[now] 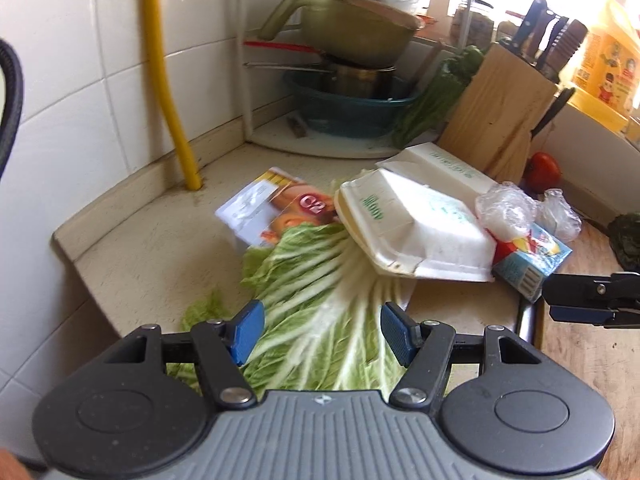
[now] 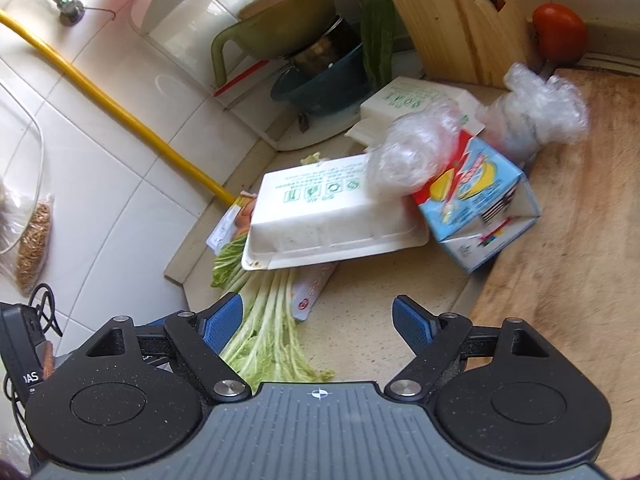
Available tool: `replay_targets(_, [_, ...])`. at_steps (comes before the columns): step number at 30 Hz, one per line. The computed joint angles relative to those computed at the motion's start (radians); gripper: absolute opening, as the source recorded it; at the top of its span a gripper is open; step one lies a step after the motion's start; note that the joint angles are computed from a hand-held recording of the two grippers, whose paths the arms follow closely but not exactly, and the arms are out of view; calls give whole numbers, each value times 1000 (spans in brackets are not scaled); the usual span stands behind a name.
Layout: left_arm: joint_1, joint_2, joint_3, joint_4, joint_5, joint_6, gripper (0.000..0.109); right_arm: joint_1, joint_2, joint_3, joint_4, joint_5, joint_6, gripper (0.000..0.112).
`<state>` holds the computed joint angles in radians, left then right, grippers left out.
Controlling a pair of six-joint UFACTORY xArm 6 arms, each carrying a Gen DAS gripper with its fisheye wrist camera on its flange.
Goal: Collect trash
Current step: 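Move both open tools back to the counter toward the clear plastic bags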
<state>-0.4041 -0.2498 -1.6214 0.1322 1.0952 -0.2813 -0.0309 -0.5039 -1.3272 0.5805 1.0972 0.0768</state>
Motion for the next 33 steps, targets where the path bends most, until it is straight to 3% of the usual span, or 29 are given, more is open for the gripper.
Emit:
replay_targets(9, [3, 96, -101, -115, -55, 235, 65, -40, 0, -6, -48, -46, 69, 87])
replay_targets(14, [23, 116, -135, -207, -103, 311, 66, -35, 14, -57, -137, -88, 107, 87])
replay_targets(18, [-9, 179, -190, -251, -190, 391, 77, -38, 41, -107, -289, -134, 135, 89])
replay_targets(24, [-83, 340, -350, -285, -177, 487, 77, -84, 133, -192, -407, -134, 122, 91])
replay_targets(33, [-133, 537, -558, -226, -112, 524, 77, -112, 249, -238, -358, -152, 15, 91])
